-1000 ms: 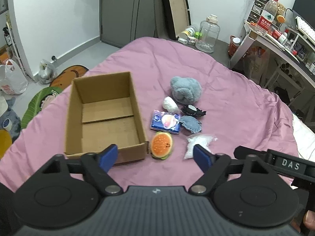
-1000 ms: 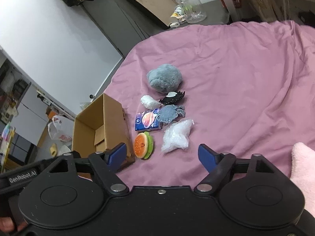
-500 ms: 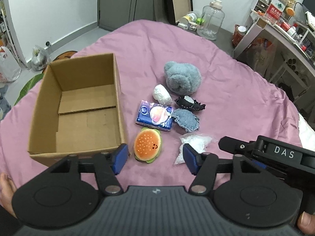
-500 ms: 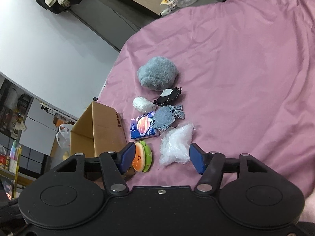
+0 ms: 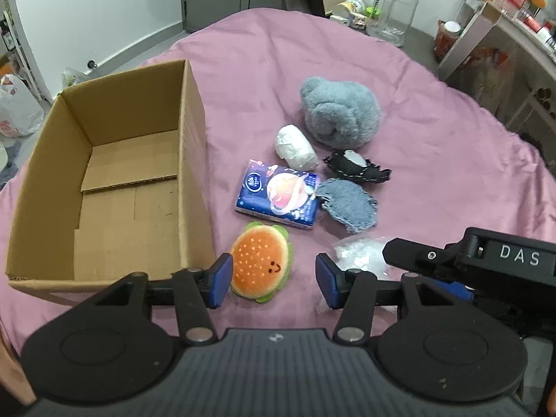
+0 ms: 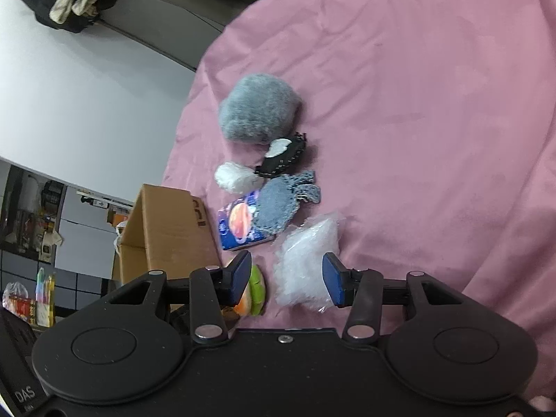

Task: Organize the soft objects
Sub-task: 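Move the left tool to the orange burger plush while the right tool reaches the clear plastic bag, then close the left gripper on the burger plush while the right gripper closes on the plastic bag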

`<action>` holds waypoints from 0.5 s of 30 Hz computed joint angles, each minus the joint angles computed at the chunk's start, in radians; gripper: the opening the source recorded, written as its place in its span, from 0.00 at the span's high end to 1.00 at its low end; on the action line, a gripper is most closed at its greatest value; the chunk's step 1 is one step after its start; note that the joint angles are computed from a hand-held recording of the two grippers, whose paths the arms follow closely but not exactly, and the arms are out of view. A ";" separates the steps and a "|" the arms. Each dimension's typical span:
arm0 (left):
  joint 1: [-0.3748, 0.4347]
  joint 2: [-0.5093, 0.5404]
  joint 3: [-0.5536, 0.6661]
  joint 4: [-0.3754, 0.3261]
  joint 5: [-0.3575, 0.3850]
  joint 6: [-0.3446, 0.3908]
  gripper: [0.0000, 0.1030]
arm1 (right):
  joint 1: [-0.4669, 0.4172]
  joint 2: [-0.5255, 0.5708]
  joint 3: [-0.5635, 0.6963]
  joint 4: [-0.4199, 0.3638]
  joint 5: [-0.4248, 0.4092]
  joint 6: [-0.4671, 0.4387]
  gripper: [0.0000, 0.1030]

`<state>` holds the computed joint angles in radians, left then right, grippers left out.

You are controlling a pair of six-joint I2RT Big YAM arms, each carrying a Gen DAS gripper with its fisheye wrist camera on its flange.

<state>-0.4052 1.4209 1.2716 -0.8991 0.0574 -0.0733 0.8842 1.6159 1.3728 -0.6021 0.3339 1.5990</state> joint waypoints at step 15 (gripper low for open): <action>-0.079 0.031 -0.035 0.087 -0.143 -0.045 0.50 | -0.027 -0.007 -0.089 0.152 -0.003 0.020 0.88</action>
<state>-0.4847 1.4521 1.2361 -0.8124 -0.0856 -0.1183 0.8573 1.6089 1.2835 -0.4500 0.3306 1.6193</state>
